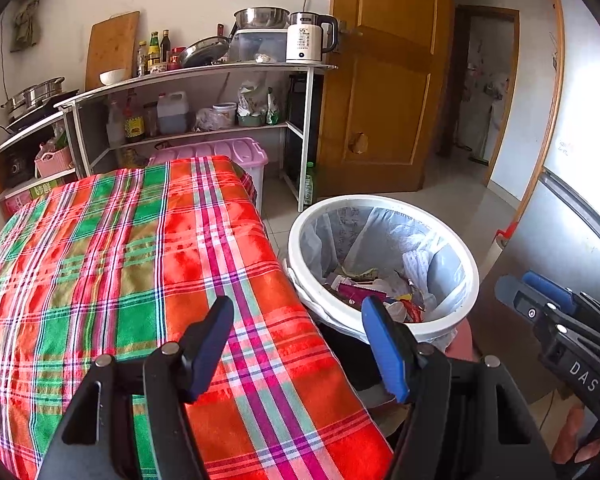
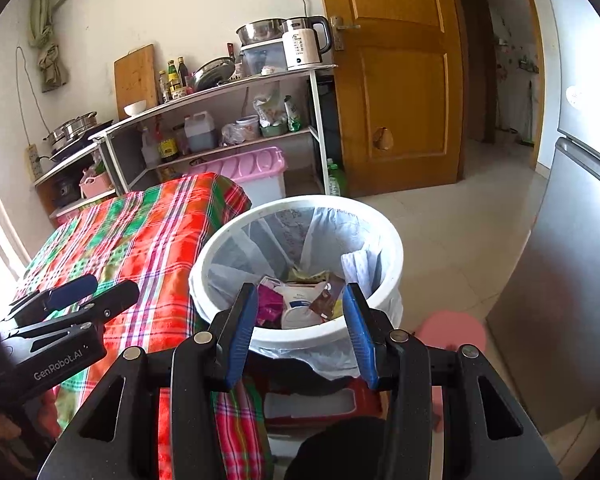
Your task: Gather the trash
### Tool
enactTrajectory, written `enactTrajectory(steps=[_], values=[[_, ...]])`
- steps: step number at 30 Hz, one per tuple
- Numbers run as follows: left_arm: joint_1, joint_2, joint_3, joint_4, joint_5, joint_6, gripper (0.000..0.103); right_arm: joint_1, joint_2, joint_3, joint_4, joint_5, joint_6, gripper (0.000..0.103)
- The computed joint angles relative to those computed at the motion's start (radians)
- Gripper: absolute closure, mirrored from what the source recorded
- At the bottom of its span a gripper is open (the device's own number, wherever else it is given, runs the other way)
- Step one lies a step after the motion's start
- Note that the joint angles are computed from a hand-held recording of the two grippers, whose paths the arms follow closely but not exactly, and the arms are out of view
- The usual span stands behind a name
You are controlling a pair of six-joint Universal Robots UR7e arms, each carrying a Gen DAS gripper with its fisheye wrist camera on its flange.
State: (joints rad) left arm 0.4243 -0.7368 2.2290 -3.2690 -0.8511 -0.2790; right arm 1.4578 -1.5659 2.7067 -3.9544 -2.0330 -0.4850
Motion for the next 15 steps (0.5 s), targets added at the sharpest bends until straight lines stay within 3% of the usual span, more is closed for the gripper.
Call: enactTrajectory(steps=[15], values=[[-0.013, -0.002, 0.012, -0.014, 0.010, -0.001, 0.034, 0.010, 0.006, 0.002, 0.003, 0.004, 0.006, 0.058]])
